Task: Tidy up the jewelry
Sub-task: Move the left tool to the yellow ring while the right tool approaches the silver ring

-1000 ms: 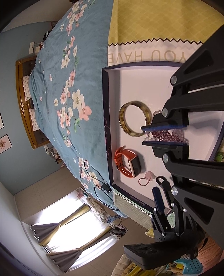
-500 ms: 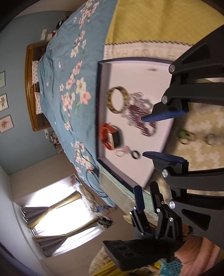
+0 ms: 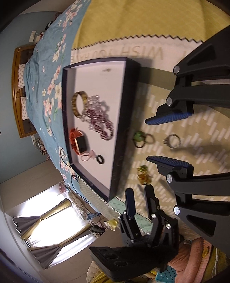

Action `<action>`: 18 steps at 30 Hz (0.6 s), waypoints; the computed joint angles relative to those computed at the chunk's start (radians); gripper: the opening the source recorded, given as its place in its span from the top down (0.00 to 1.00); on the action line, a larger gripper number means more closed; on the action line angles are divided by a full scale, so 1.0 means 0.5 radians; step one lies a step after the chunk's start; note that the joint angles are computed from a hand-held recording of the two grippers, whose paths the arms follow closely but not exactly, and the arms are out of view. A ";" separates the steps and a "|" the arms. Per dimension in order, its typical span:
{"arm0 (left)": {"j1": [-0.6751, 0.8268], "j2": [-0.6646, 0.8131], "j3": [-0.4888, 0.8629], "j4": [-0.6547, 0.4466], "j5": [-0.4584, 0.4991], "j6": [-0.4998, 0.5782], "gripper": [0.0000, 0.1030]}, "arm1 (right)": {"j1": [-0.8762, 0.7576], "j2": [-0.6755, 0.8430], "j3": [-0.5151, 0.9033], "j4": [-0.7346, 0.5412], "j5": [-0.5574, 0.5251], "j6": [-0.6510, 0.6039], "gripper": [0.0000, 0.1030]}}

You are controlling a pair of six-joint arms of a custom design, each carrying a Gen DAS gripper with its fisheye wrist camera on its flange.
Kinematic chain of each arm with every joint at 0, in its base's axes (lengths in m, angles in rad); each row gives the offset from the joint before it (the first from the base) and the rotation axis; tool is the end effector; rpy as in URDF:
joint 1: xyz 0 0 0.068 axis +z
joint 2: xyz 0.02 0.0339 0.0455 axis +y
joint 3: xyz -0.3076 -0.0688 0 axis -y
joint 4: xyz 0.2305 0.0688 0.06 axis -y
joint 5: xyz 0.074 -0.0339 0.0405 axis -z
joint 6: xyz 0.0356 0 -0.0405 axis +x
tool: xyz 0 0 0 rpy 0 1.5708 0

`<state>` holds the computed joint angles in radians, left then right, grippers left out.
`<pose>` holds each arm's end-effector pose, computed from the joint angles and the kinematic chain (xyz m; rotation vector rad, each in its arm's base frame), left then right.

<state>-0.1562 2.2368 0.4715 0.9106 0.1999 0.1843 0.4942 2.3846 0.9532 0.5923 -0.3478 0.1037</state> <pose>0.2911 -0.0530 0.0355 0.4983 2.3637 -0.2294 0.3524 0.2037 0.0249 -0.6383 2.3760 0.6891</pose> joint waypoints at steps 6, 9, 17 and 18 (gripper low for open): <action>0.018 0.031 0.169 -0.268 0.060 0.004 0.63 | 0.025 0.014 -0.084 0.083 0.026 0.020 0.57; 0.000 0.038 0.174 -0.265 0.037 0.013 0.69 | 0.049 0.002 -0.129 0.129 0.065 0.020 0.48; -0.024 0.030 0.119 -0.187 0.016 -0.018 0.85 | 0.086 -0.024 -0.187 0.159 0.166 -0.017 0.49; -0.016 0.025 0.106 -0.173 0.021 -0.027 0.85 | 0.091 -0.027 -0.192 0.159 0.174 -0.026 0.49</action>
<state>-0.1641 2.2491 0.5243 0.8239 0.2106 0.1706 0.5400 2.3712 0.8571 0.6720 -0.2609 0.0905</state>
